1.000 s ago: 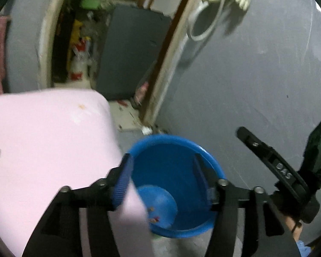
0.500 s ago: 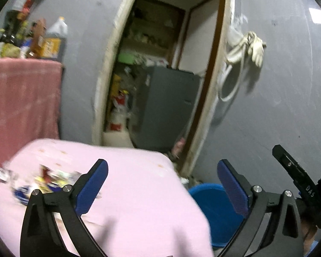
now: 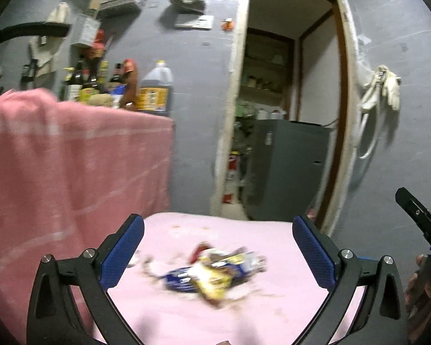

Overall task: Collect trash
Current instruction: 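Move both tools back over the wrapper pile on the table, then grasp the yellow wrapper with the left gripper while the right grasps the white foil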

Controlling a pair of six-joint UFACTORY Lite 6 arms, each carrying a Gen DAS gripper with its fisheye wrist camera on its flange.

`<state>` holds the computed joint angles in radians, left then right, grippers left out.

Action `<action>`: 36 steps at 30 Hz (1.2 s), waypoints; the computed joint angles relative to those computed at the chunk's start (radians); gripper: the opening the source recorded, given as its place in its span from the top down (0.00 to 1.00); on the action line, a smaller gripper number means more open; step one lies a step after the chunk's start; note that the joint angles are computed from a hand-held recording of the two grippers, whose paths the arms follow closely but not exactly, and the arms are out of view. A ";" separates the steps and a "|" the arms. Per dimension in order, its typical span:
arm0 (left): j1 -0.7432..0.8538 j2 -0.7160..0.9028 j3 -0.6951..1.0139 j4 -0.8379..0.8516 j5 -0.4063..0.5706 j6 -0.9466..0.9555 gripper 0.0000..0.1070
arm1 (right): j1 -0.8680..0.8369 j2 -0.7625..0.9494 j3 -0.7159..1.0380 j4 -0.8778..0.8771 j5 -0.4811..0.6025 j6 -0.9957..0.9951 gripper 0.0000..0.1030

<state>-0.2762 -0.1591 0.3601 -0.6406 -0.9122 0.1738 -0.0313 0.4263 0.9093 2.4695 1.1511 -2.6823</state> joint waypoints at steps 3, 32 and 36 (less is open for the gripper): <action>0.062 0.006 -0.064 0.048 -0.027 -0.026 0.05 | 0.079 0.020 0.017 0.032 -0.051 -0.035 0.00; 0.466 0.449 0.284 1.068 0.275 -0.730 0.77 | 0.293 0.679 1.006 -1.009 -0.610 0.945 0.53; 0.468 0.469 0.317 1.113 0.324 -0.788 0.90 | 0.308 0.807 1.226 -1.243 -0.550 1.193 0.53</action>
